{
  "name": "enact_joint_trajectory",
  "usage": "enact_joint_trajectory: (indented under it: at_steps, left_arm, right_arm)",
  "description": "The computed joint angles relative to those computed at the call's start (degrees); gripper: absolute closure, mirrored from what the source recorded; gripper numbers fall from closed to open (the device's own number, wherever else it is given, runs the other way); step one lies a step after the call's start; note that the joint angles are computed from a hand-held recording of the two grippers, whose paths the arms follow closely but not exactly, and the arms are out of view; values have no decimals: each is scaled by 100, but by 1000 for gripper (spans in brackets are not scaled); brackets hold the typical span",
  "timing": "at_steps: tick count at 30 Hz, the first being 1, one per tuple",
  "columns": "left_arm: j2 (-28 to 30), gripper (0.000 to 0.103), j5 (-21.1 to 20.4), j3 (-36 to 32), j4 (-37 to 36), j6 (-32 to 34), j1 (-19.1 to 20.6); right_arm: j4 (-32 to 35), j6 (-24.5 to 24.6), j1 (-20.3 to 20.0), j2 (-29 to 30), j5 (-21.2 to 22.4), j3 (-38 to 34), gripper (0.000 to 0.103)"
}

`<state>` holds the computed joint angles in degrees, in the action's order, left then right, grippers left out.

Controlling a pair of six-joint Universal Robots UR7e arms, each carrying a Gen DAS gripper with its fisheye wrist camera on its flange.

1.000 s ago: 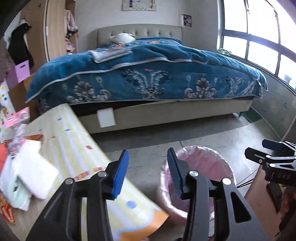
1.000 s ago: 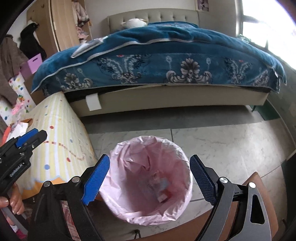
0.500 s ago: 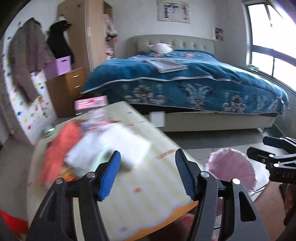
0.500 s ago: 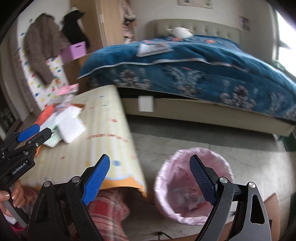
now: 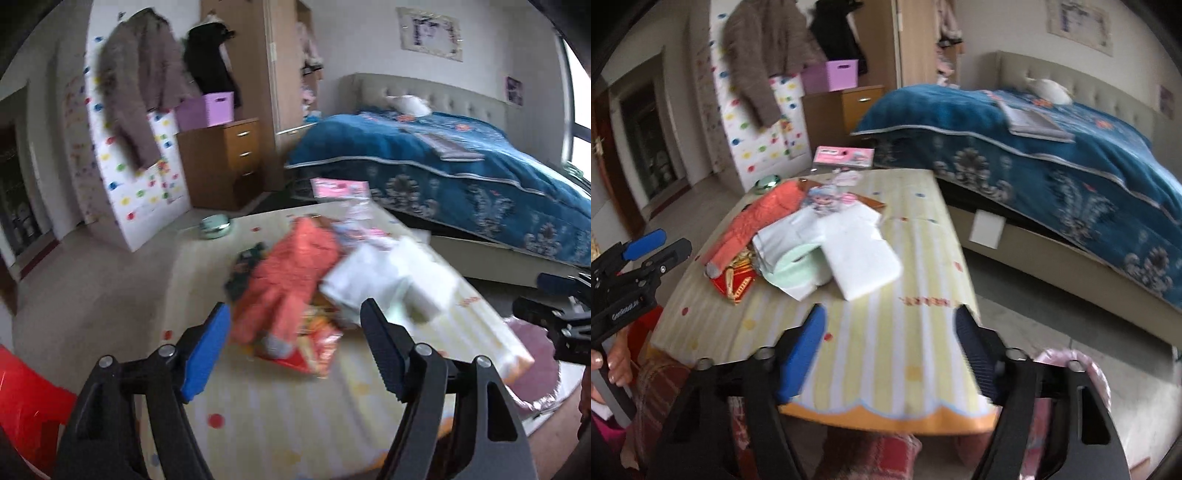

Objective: Collect trash
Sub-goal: 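Move both open grippers back over the table, then grasp the white foam block with the right gripper while the left grasps the tissue pack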

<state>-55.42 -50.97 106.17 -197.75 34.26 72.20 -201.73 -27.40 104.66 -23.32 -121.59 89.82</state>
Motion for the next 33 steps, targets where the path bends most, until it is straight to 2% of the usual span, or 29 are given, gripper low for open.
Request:
enact_joint_trajectory:
  at_steps: [4, 13, 17, 18, 19, 27, 33]
  left_arm:
    - [184, 23, 156, -456, 267, -106, 194]
    - [438, 23, 246, -789, 493, -110, 333]
    - [438, 23, 243, -788, 570, -176, 337]
    - [419, 23, 231, -763, 579, -188, 330]
    - [397, 23, 215, -727, 570, -181, 322]
    - [200, 23, 52, -360, 722, -270, 193]
    - [236, 23, -56, -206, 1024, -321, 106]
  right_arm:
    - [403, -157, -38, 312, 19, -547, 19]
    - [1550, -316, -257, 925, 201, -1820, 19]
    - [1999, -397, -294, 1139, 153, -2253, 20]
    - [2072, -377, -289, 1127, 175, -2236, 30]
    - [2078, -372, -273, 1121, 144, -2223, 32]
    - [1598, -143, -67, 892, -56, -1433, 34]
    - [1204, -269, 6, 812, -229, -1106, 34]
